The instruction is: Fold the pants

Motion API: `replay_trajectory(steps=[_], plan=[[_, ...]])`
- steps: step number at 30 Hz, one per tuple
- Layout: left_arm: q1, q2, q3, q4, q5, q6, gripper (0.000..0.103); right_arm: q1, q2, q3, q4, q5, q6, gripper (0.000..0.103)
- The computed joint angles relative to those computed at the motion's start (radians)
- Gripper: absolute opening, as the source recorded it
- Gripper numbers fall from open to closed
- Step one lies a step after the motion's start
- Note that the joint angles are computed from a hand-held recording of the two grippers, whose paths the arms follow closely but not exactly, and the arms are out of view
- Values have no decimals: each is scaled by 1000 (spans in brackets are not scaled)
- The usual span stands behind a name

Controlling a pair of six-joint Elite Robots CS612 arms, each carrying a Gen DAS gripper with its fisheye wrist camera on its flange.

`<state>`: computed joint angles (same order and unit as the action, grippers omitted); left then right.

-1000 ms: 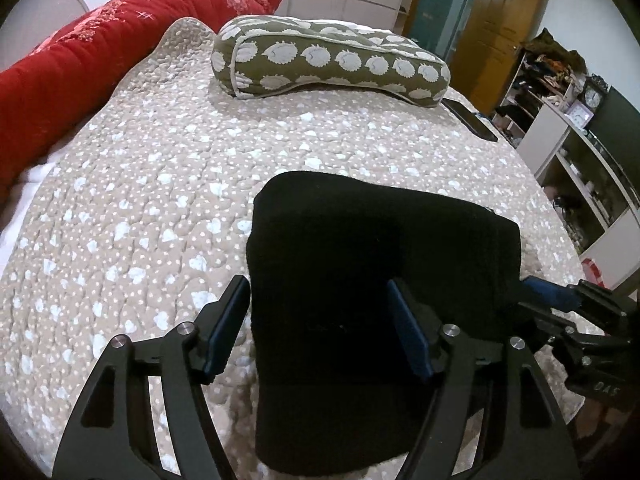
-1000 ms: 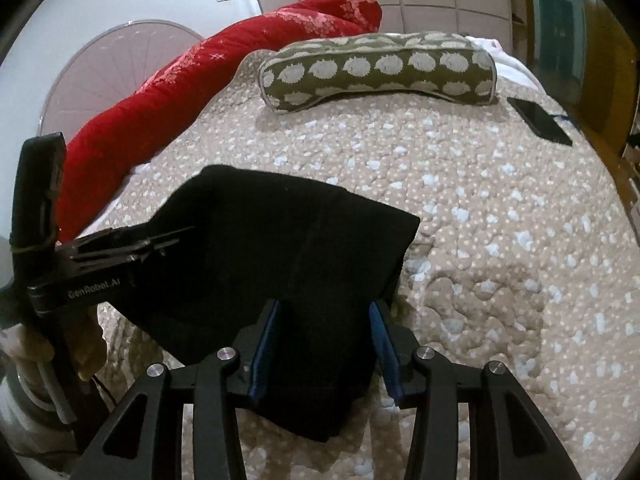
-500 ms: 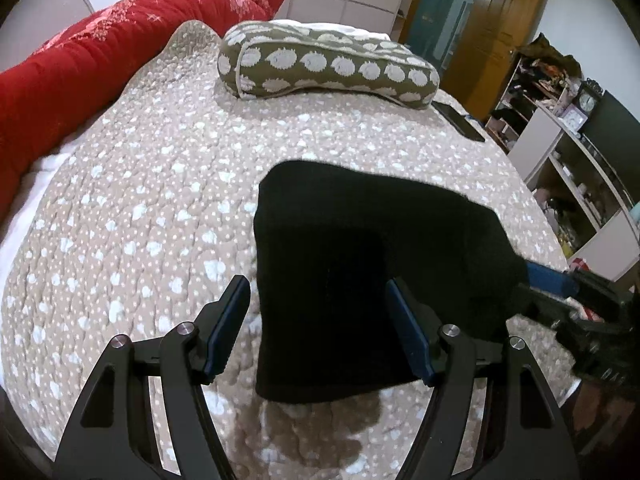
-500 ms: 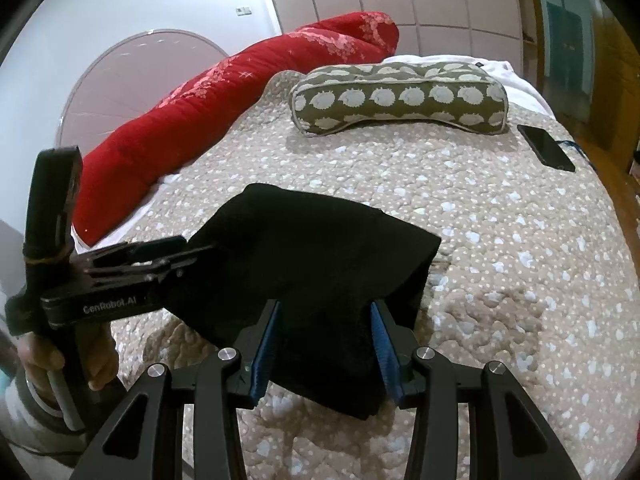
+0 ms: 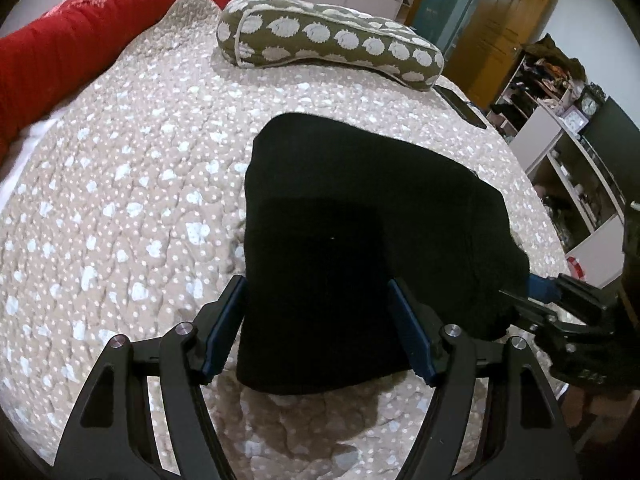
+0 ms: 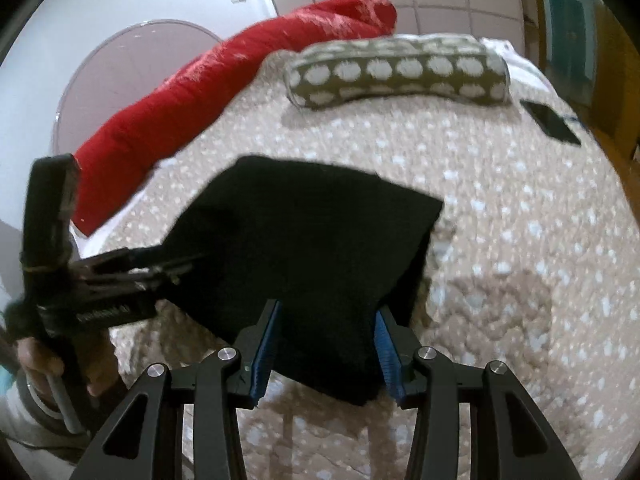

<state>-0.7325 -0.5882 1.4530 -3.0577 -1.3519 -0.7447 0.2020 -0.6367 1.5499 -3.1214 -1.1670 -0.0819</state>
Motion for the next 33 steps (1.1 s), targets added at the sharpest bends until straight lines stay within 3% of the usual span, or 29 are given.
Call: replay_trajectory(steps=[4,7,12,16,19,22,25,28,33], plan=[[-3,2,-8,13,11,11,74,2,11,-1,-25,-82,-7,44],[-5,7,-21,30,22,16,76,-18,19,-8,-15,-13,52,44],[-5,8,-21,29,24,15,76,-9,-2,17,-64,-56,47,44],[-5,9,-23,30,26,15,76,-23,-21,38,-128,77,51,44],[-4,9,-22,28,23,15,76,-12,-21,35,-151,103,13,43],[-4,10,-22,26,25,13,76,-1,-14,25,-104,94,-19,39],[-4,11,-24,29,22,15,77,6,-4,15,-36,34,-34,38],[-5,12,-22,20,24,7,78,-9,15,10,-42,84,3,38],[2,6,-16,21,-4,-3,78,-7,7,10,-29,78,-9,38]])
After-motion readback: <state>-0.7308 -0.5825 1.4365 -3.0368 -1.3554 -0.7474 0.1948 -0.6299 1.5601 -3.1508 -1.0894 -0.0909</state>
